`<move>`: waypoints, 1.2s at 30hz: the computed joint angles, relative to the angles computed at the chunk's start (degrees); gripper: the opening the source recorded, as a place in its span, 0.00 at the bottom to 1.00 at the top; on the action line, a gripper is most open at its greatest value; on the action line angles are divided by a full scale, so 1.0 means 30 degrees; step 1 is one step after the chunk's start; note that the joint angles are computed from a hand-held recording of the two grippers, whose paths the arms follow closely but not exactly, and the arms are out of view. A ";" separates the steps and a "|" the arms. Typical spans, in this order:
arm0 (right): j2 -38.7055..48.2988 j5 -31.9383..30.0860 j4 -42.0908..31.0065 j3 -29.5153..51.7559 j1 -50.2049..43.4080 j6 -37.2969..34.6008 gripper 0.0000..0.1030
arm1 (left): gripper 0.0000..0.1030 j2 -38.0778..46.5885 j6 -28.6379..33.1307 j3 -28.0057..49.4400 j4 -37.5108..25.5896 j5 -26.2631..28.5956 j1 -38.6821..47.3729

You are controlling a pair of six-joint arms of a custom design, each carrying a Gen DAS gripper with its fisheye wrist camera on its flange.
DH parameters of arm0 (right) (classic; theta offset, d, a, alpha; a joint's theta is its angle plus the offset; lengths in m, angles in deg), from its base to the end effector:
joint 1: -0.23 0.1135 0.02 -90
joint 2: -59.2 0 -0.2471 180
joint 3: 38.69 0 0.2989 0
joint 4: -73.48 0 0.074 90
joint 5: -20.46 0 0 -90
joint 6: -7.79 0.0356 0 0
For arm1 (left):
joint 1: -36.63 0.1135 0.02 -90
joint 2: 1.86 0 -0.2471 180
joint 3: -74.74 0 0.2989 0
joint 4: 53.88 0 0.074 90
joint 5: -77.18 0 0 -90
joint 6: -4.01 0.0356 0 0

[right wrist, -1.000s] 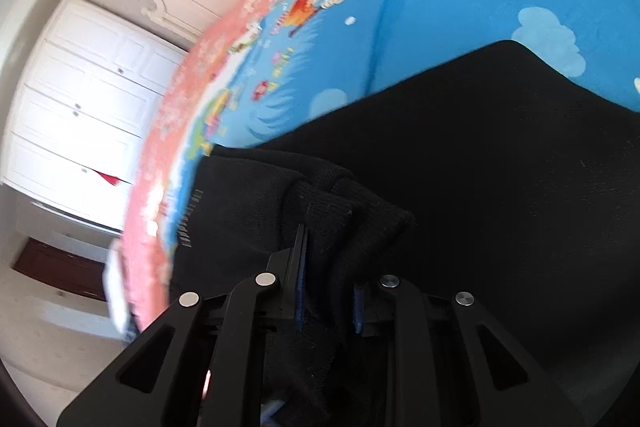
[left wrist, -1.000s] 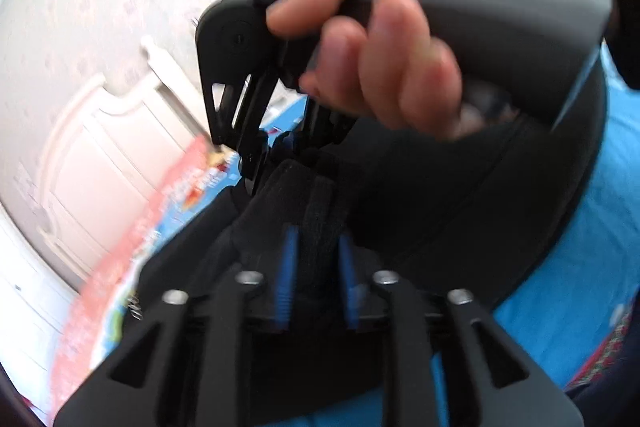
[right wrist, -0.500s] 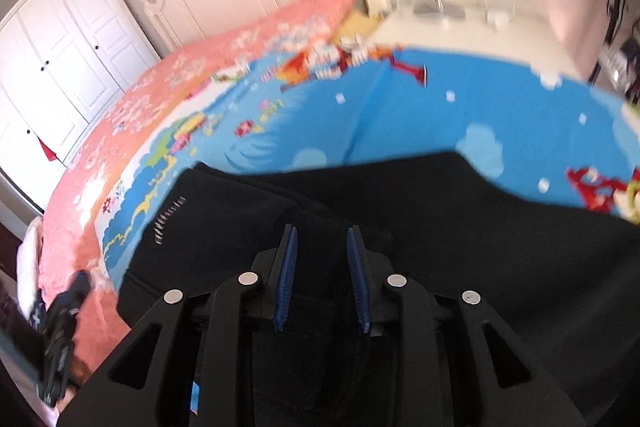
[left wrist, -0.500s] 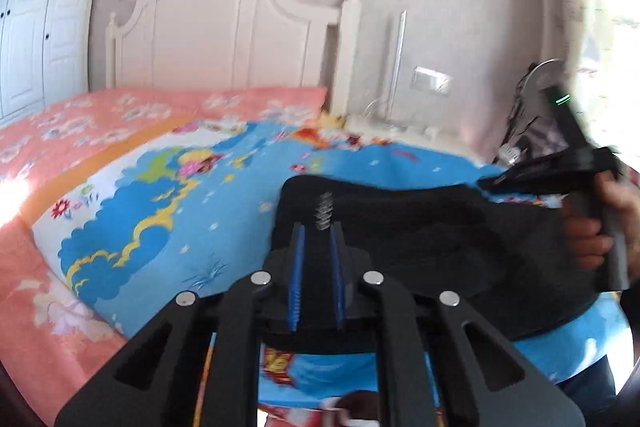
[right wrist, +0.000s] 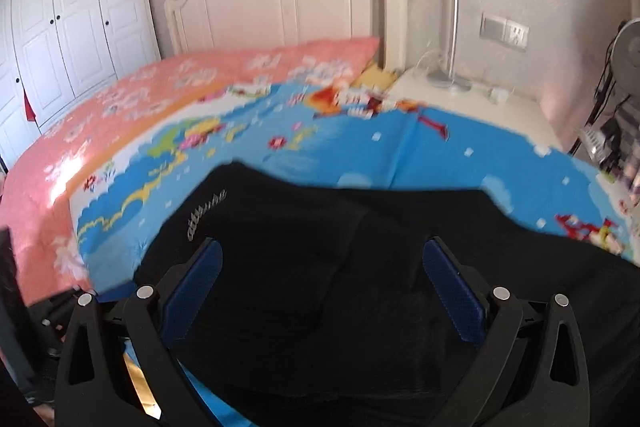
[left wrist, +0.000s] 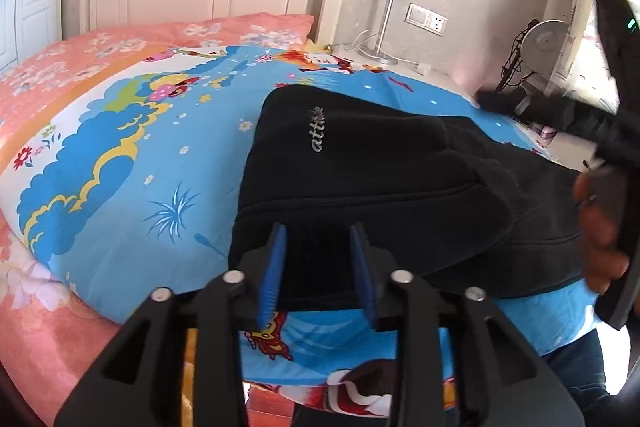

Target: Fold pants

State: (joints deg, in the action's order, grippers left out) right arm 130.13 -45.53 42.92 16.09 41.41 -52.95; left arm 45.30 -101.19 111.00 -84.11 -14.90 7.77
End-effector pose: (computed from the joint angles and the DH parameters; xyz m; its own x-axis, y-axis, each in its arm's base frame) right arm 0.2349 0.1862 0.1864 -0.6693 0.0077 -0.7430 -0.0737 0.9943 0.0768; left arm 0.2003 -0.1089 0.1661 -0.6761 0.0734 -0.7331 0.2913 0.9406 -0.1744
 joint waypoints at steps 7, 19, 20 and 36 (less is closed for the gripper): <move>0.3002 0.0355 -0.0183 0.0210 0.0398 0.0288 0.96 | 0.99 0.0510 -0.0345 0.2669 -0.0156 -0.0105 0.1226; 0.3332 0.0607 -0.0417 0.0263 0.0588 0.0244 0.96 | 0.28 1.6200 0.4677 1.3033 -0.1612 0.1273 0.2726; 0.3298 0.0513 -0.0355 0.0212 0.0516 0.0216 0.96 | 0.26 1.6296 0.4591 1.3200 -0.1464 0.1506 0.2919; 0.3284 0.0270 -0.0360 0.0248 0.0303 0.0176 0.96 | 0.26 1.7121 0.3637 1.6294 -0.2113 0.1940 0.2262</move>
